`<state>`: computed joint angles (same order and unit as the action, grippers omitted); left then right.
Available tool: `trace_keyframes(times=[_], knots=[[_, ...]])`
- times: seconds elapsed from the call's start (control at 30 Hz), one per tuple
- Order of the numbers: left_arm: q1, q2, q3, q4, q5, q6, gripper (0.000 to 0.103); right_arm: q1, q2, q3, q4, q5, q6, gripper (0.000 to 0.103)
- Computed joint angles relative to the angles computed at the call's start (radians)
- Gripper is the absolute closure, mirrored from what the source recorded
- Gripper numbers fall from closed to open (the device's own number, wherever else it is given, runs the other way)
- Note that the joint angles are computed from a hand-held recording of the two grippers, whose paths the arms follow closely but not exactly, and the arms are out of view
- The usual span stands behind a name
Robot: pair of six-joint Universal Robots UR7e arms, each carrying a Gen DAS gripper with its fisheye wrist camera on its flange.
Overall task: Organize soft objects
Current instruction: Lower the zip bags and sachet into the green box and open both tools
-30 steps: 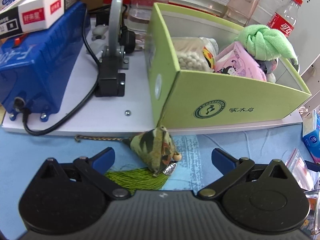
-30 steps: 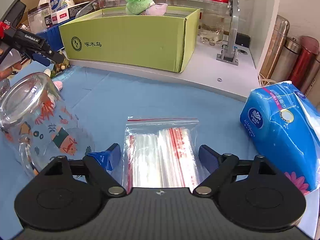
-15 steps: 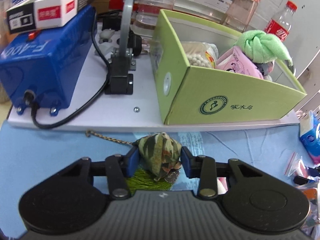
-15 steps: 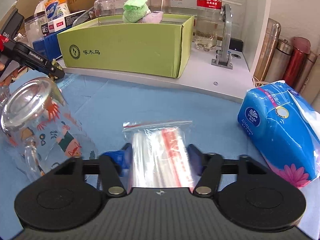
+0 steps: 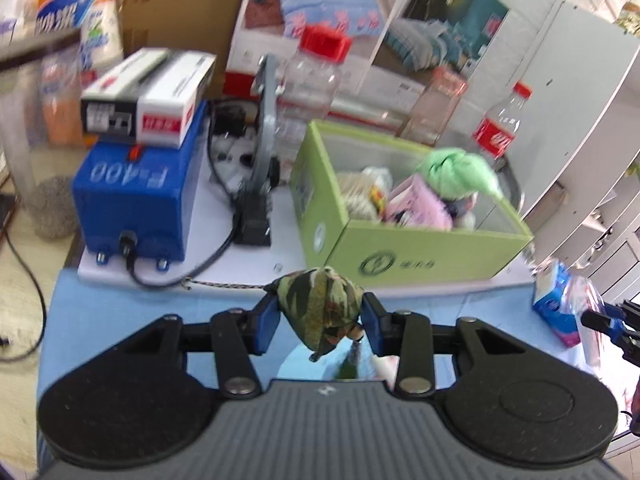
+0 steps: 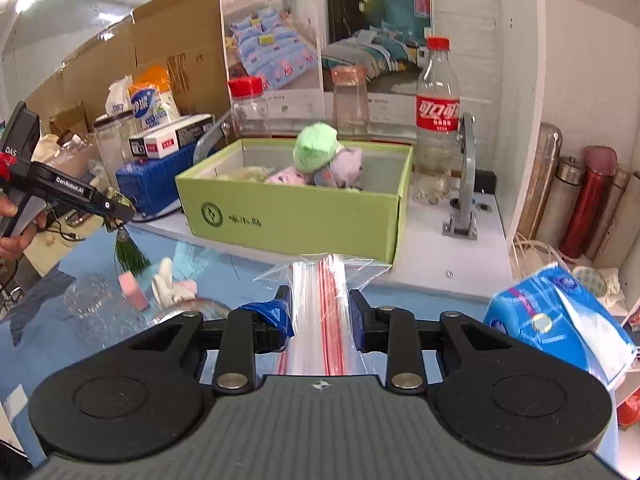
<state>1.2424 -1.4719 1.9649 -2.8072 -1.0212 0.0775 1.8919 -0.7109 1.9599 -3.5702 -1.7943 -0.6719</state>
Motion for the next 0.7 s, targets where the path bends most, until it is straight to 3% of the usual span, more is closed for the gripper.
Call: trace_keyframes(times=[0.27,0.4,0.57,0.67,0.7], knots=[[-0.062,0.132,-0.195,-0.022,-0.004,0.084,0.064,0.067,0.094,-0.263,0.093,0.063,-0.021,0.09],[-0.06,0.225,-0.298,-0.025,0.007,0.106,0.064,0.069,0.176,-0.449,0.224,0.137,0.024,0.09],[-0.026,0.311,-0.394,0.01,0.031,0.113,0.062,0.069,0.302,-0.671,0.402,0.146,0.047,0.089],[-0.007,0.343,-0.422,0.023,0.051,0.108,0.04,0.055,0.36,-0.766,0.501,0.154,0.076,0.084],[-0.003,0.347,-0.42,0.007,0.052,0.117,0.04,0.052,0.378,-0.792,0.514,0.146,0.096,0.082]])
